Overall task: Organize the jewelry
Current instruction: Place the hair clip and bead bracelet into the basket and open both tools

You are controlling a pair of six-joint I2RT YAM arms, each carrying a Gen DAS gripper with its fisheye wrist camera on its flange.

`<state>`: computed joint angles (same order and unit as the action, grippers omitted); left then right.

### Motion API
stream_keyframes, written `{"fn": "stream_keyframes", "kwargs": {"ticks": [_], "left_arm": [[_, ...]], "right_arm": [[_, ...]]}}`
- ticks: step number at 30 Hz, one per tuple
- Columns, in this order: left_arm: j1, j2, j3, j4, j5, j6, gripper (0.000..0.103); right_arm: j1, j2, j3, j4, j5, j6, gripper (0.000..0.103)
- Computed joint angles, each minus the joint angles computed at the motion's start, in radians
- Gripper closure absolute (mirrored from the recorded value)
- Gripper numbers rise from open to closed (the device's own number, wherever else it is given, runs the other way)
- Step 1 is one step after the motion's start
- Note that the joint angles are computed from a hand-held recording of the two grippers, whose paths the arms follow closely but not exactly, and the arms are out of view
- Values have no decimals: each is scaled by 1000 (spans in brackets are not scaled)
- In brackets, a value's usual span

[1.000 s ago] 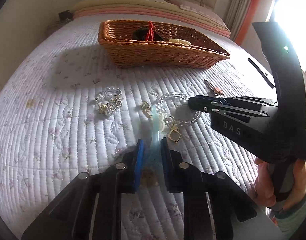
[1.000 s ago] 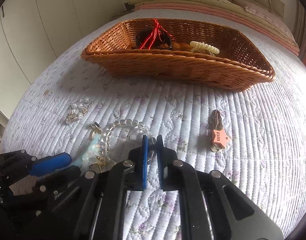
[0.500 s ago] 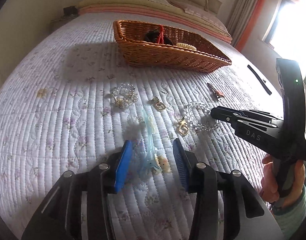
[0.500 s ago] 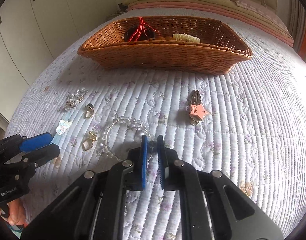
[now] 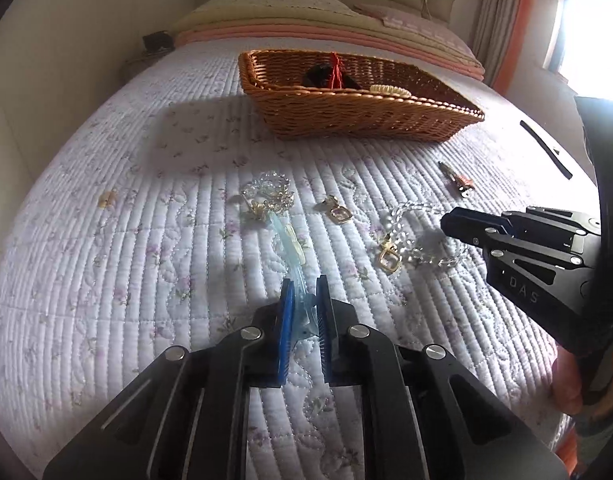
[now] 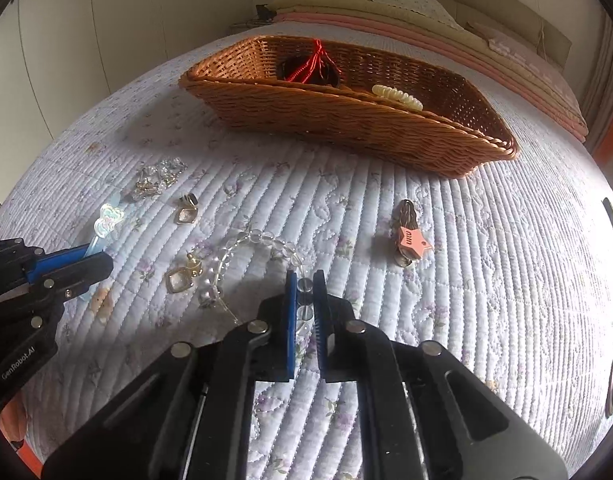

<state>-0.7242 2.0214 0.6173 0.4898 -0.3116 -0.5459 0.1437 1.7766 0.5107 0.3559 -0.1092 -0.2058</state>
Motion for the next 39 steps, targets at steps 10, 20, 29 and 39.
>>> {"fn": "stream_keyframes", "kwargs": {"ticks": [10,20,29,39], "left_arm": [[6,-185,-49,36,2,68,94],[114,-169,187,-60,112,208,94],[244,82,569,-213,239,261,93],[298,312,830,-358,294,249,93]], "right_arm": [[-64,-307,-34,-178,-141,16,97],[-149,-422,135,-256,-187,40,97],[-105,-2,549,-288,-123,93,97],[-94,395,922,-459,-132,157,96]]}}
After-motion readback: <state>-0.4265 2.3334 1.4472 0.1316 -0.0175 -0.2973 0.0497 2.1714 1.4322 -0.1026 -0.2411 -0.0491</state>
